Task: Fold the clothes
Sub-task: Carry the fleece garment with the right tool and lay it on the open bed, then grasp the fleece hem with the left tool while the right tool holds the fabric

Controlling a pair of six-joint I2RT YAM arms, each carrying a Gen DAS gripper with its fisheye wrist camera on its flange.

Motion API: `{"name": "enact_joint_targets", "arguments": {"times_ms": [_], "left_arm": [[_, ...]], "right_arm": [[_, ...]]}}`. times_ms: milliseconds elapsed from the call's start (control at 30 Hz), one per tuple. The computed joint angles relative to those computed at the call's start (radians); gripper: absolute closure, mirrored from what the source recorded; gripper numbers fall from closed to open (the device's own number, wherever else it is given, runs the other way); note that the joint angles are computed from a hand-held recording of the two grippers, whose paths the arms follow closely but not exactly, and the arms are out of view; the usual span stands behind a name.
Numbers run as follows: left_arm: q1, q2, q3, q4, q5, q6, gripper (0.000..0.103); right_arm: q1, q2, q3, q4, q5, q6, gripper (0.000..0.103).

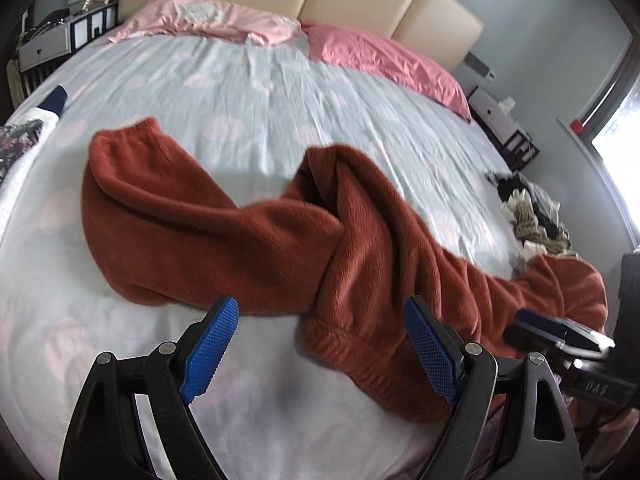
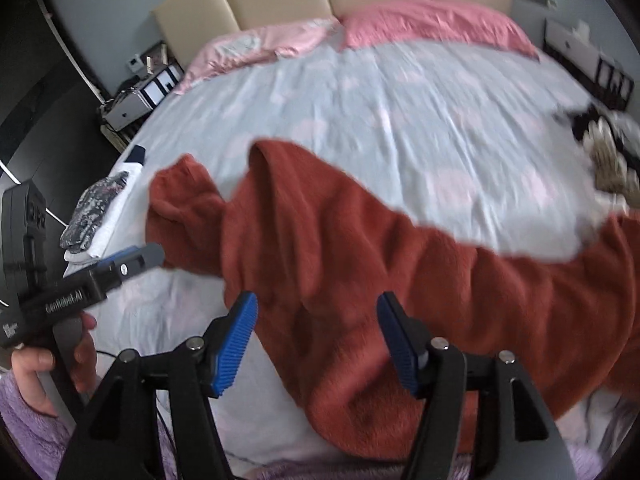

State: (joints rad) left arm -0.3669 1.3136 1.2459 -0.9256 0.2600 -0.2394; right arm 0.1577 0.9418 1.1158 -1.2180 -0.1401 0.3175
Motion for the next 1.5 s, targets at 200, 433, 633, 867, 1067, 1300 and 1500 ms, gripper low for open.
{"name": "enact_joint_targets", "arguments": {"times_ms": [200, 433, 633, 867, 1067, 1300, 1500], "left_arm": [[-0.076, 0.085, -0.052, 0.034, -0.027, -0.013, 0.018], [-0.132, 0.174, -0.071, 0.047, -0.083, 0.011, 0.036], [-0.164, 0.218, -0.078, 0.051, -0.087, 0.022, 0.042], [-0.117, 0.23, -0.098, 0.059, -0.021, 0.014, 0.036], [-0.159, 0.183, -0.152, 0.104, -0.075, 0.038, 0.027], [-0.133, 0.15, -0.164, 0.096, -0.059, 0.049, 0.026], [-0.209, 0.174, -0.13, 0.096, -0.13, 0.012, 0.026]], "right_arm": [[-0.033, -0.038, -0.175, 0.004, -0.081, 0.009, 0.042], [0.044, 0.025, -0.237, 0.096, -0.036, 0.039, 0.043], [-0.006, 0.048, -0.249, 0.11, -0.054, 0.048, 0.072], [0.019, 0.053, -0.231, 0.084, -0.036, 0.062, 0.073], [0.027, 0.058, -0.216, 0.063, -0.027, 0.067, 0.071], [0.004, 0.047, -0.206, 0.039, -0.034, 0.053, 0.071], [-0.012, 0.039, -0.196, 0.018, -0.037, 0.041, 0.071]]}}
